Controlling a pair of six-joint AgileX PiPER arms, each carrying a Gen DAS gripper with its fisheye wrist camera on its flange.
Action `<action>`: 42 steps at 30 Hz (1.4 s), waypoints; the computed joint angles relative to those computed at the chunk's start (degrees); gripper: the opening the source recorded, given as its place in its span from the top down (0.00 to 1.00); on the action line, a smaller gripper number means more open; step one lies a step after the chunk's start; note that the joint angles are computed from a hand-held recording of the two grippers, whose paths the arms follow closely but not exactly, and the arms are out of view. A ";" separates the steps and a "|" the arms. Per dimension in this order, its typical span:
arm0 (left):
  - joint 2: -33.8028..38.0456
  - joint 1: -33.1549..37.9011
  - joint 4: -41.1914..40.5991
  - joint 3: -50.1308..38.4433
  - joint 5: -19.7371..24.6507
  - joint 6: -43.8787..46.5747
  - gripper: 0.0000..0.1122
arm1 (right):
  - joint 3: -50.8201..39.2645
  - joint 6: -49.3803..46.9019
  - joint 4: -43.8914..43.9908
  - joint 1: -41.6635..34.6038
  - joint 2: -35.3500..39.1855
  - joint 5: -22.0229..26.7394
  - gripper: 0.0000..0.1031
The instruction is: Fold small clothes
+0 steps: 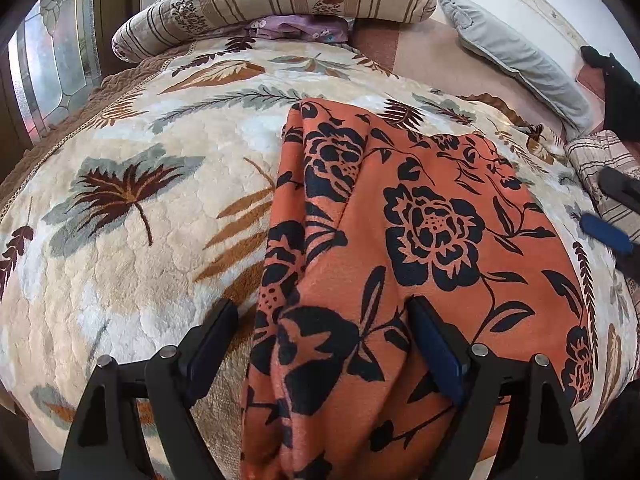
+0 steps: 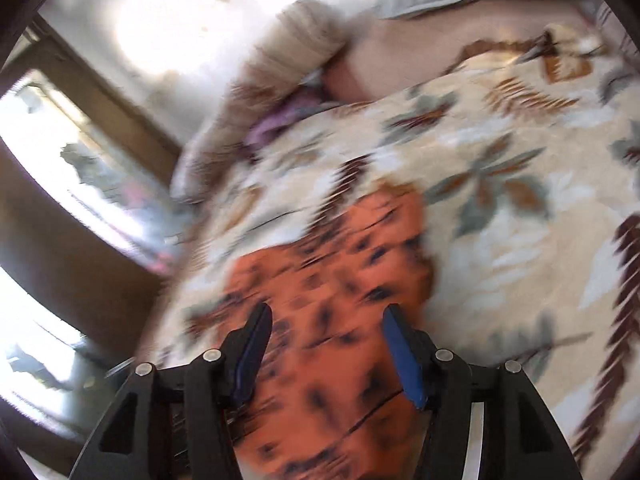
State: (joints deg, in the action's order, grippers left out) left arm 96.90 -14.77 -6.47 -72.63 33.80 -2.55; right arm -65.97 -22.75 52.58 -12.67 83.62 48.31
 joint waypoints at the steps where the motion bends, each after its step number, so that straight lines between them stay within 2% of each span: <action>1: 0.02 0.03 -0.06 -0.05 0.09 -0.01 0.21 | 0.74 -1.38 2.17 0.09 0.75 2.12 0.38; 3: 0.15 0.20 -0.38 -1.02 1.87 -0.44 0.21 | 3.64 -2.12 2.44 0.63 4.23 1.82 0.39; 5: -0.93 0.25 0.80 -2.25 5.34 -2.69 0.22 | 6.70 -4.73 6.43 -1.10 3.76 0.99 0.42; 8: -4.84 -0.55 5.43 -2.83 11.01 -7.24 0.23 | 4.79 2.71 -1.27 0.81 -0.11 0.32 0.41; 9: -6.84 -1.08 6.12 -1.58 10.58 -7.91 0.22 | 4.81 2.70 -2.39 1.80 -1.85 -0.48 0.39; 11: -9.12 -2.44 11.00 1.46 9.94 -11.91 0.22 | 6.37 -1.21 -0.55 0.93 -4.57 1.46 0.37; 13: -5.68 -1.15 7.94 2.26 11.08 -8.95 0.23 | 8.29 -0.99 -2.41 2.12 -4.17 0.56 0.34; 15: -5.03 2.45 0.25 3.40 10.07 -3.86 0.24 | 10.65 -3.49 -0.27 2.52 -3.78 -1.13 0.34; 18: -5.08 2.43 1.14 -0.27 13.95 -4.44 0.28 | 10.18 -1.62 -2.39 4.03 -4.57 -2.41 0.34; 22: -5.06 3.08 1.24 -4.11 14.67 -4.80 0.29 | 10.22 -3.56 0.00 4.35 -3.12 -3.23 0.34; 31: 7.12 3.59 0.34 -21.34 18.07 -4.14 0.28 | 11.92 -8.73 3.88 1.44 -3.76 -0.73 0.34; 38: 17.48 1.99 1.49 -33.55 22.58 -4.44 0.28 | 12.23 -10.30 5.24 0.95 -3.49 -0.34 0.34; 39: 19.29 2.35 0.04 -35.18 23.81 -3.11 0.30 | 12.26 -10.51 5.49 0.86 -3.37 -0.26 0.34; 41: 23.48 5.46 -8.39 -39.21 27.62 -0.18 0.34 | 12.01 -10.16 5.23 1.10 -3.14 -0.35 0.34; 42: 23.60 6.54 -10.80 -39.36 28.08 0.49 0.38 | 11.77 -9.88 4.88 1.22 -3.07 -0.26 0.34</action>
